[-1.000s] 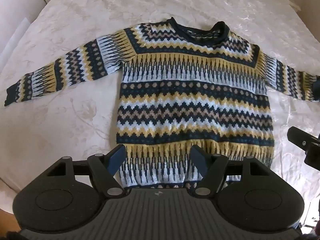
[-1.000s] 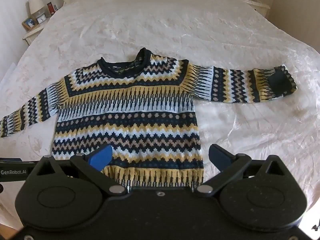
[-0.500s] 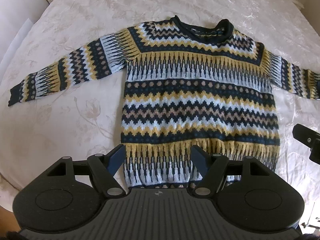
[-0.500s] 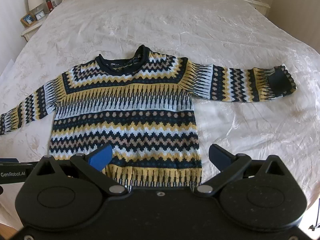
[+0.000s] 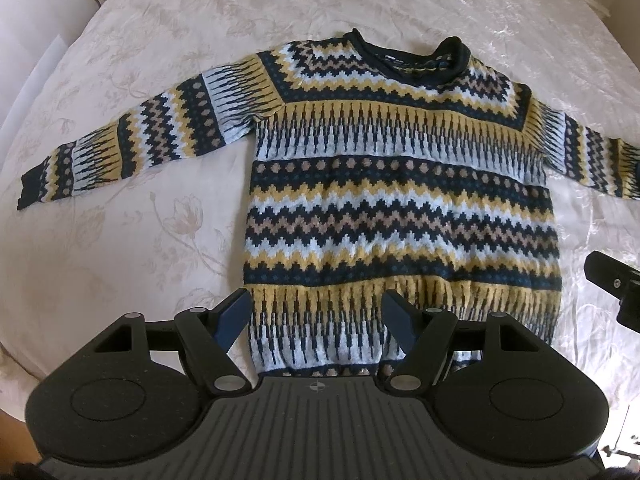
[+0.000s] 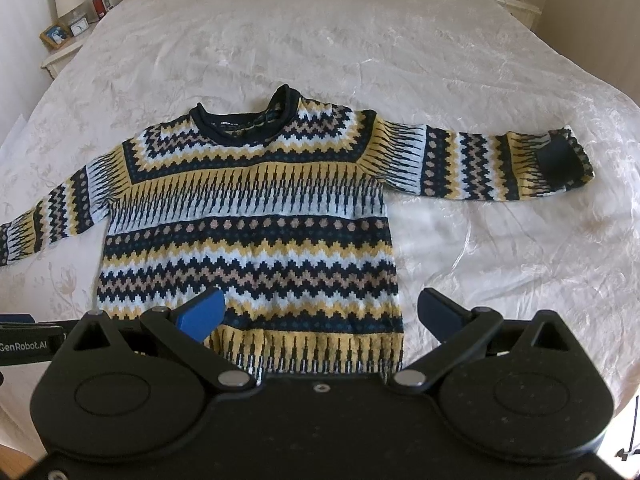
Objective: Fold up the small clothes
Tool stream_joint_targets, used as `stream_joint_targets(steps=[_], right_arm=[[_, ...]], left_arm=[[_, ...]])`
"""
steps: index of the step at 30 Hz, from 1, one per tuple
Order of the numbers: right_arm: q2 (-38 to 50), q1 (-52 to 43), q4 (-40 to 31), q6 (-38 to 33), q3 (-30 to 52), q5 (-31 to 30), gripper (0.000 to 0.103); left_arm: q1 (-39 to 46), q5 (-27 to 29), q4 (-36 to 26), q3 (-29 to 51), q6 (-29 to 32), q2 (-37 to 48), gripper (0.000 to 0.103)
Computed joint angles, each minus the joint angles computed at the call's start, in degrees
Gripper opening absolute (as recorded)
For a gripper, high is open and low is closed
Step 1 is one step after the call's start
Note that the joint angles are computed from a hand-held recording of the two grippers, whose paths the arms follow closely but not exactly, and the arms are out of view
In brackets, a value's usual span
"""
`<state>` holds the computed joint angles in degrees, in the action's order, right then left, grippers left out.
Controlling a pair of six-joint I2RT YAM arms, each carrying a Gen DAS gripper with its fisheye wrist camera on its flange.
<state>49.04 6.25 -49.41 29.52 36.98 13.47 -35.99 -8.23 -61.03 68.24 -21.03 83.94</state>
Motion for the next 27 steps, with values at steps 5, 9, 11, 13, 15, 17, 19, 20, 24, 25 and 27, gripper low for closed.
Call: stream_joint_targets(steps=[5,9,11,13,15,17,19,20,24,25,27], right_arm=[[0.60,0.60,-0.27,0.48,0.32,0.21,0.102],[1.26,0.94,-0.29,0.77,0.52,0.33,0.102],[1.20,1.08,-0.28,0.85,0.38,0.39,0.102],[1.57,1.17,-0.16,0.87,0.47,0.38,0.102],[1.81,1.35,-0.18,0.96,0.57,0.39,0.102],[2.14,1.68,-0.21,1.21,0.74,0.55,0.102],[2.08,1.78,-0.23,1.33,0.67,0.59,0.102],[2.03,1.85,-0.25,1.42,0.63,0.62,0.102],[2.08,1.78,-0.27,1.36,0.71,0.57,0.102],[2.27,1.83,-0.24,1.47,0.79,0.59,0.102],[2.29,1.72,-0.23,1.27,0.84,0.46,0.102]], left_arm=[[0.71,0.16,0.12,-0.26,0.50,0.00,0.070],[1.07,0.33,0.05,-0.05,0.69,0.47,0.070],[1.21,0.40,-0.04,0.17,0.74,0.69,0.070],[1.21,0.38,-0.02,0.13,0.76,0.66,0.070],[1.29,0.44,-0.01,0.07,0.75,0.67,0.070],[1.47,0.56,0.08,-0.10,0.87,0.60,0.070],[1.57,0.59,0.18,-0.21,0.96,0.53,0.070],[1.57,0.59,0.18,-0.21,0.96,0.53,0.070],[1.56,0.58,0.16,-0.26,0.98,0.51,0.070],[1.54,0.54,0.13,-0.19,0.96,0.55,0.070],[1.72,0.64,0.28,-0.42,1.10,0.46,0.070]])
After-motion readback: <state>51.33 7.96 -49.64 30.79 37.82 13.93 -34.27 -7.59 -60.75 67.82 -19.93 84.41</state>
